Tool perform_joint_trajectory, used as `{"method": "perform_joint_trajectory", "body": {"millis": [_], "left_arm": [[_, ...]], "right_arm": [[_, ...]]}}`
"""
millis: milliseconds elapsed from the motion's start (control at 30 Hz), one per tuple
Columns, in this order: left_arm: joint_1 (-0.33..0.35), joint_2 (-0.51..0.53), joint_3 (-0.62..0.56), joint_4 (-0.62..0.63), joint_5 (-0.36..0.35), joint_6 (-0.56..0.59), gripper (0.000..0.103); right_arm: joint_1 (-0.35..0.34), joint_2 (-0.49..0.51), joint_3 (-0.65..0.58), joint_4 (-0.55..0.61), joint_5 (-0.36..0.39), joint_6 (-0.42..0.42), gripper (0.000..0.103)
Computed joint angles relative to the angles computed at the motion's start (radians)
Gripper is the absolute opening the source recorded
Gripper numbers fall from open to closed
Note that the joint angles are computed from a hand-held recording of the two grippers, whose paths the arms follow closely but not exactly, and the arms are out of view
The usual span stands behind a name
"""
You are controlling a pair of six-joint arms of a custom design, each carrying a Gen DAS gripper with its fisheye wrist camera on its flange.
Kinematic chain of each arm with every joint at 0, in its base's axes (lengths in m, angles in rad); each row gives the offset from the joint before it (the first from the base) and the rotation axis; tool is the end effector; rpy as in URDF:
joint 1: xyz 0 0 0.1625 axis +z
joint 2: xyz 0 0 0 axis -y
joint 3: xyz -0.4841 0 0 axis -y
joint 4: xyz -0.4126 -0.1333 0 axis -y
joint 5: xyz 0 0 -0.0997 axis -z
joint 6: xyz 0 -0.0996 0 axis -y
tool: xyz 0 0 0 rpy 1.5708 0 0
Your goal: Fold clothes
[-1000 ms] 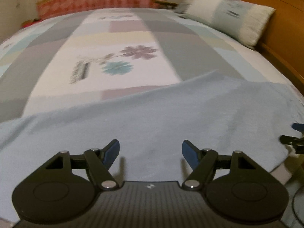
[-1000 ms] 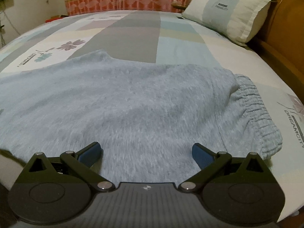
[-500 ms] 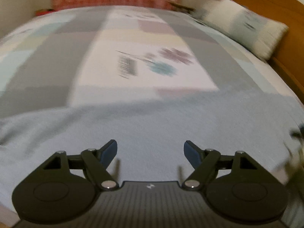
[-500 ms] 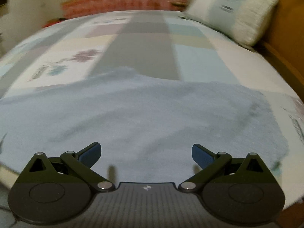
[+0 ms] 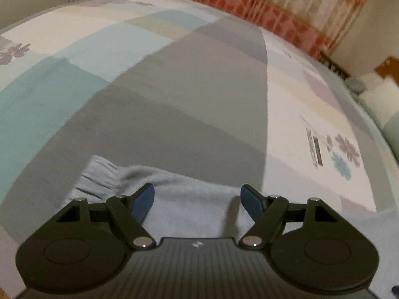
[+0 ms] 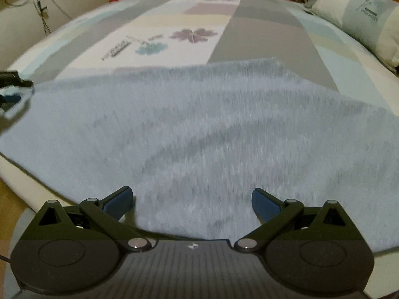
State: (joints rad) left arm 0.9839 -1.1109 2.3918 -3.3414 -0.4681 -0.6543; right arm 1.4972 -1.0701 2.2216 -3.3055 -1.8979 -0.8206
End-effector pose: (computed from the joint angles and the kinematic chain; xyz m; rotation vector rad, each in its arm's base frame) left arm -0.0597 -0.4910 0.2082 -0.4122 2.1883 -1.2345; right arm 0.0616 -0.5415 0.1865 0.8146 -2.4255 0.5093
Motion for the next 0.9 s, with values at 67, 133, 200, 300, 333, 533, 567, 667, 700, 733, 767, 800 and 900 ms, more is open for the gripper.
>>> {"method": "perform_joint_trajectory", "body": {"millis": [67, 133, 200, 300, 333, 533, 567, 667, 700, 733, 767, 800, 900], "left_arm": [[-0.011, -0.007, 0.001, 0.032, 0.021, -0.028, 0.077], [-0.049, -0.022, 0.022, 0.067, 0.043, -0.046, 0.076], [-0.081, -0.015, 0.052, -0.023, 0.012, 0.022, 0.077], [-0.135, 0.000, 0.101, -0.069, -0.018, 0.064, 0.079], [-0.151, -0.004, 0.117, -0.026, -0.020, 0.033, 0.080], [-0.228, -0.062, 0.211, 0.303, 0.000, -0.304, 0.080], [-0.240, -0.066, 0.228, 0.291, -0.004, -0.314, 0.080], [-0.262, -0.104, 0.232, 0.356, 0.003, -0.347, 0.080], [-0.267, -0.100, 0.228, 0.344, 0.013, -0.322, 0.080], [-0.271, -0.094, 0.224, 0.328, 0.024, -0.291, 0.080], [-0.269, -0.080, 0.219, 0.282, 0.033, -0.237, 0.080], [-0.260, -0.062, 0.210, 0.230, 0.037, -0.179, 0.080], [-0.219, -0.023, 0.171, 0.142, 0.041, -0.054, 0.080]], "right_arm": [[0.002, 0.006, 0.005, -0.017, -0.009, -0.021, 0.103], [0.004, 0.012, 0.008, -0.032, -0.022, -0.039, 0.103], [0.005, 0.019, 0.011, -0.048, -0.027, -0.049, 0.103], [0.000, 0.023, 0.014, -0.065, -0.019, -0.060, 0.103], [0.000, 0.024, 0.014, -0.068, -0.019, -0.063, 0.103], [-0.002, 0.027, 0.015, -0.076, -0.017, -0.072, 0.103], [-0.002, 0.028, 0.016, -0.080, -0.018, -0.075, 0.103], [0.005, 0.034, 0.013, -0.083, -0.035, -0.076, 0.103], [0.007, 0.035, 0.011, -0.081, -0.039, -0.075, 0.103], [0.007, 0.036, 0.010, -0.079, -0.039, -0.075, 0.103], [0.007, 0.037, 0.010, -0.082, -0.038, -0.074, 0.103], [0.006, 0.038, 0.012, -0.088, -0.037, -0.075, 0.103], [0.008, 0.042, 0.017, -0.103, -0.040, -0.076, 0.103]]}}
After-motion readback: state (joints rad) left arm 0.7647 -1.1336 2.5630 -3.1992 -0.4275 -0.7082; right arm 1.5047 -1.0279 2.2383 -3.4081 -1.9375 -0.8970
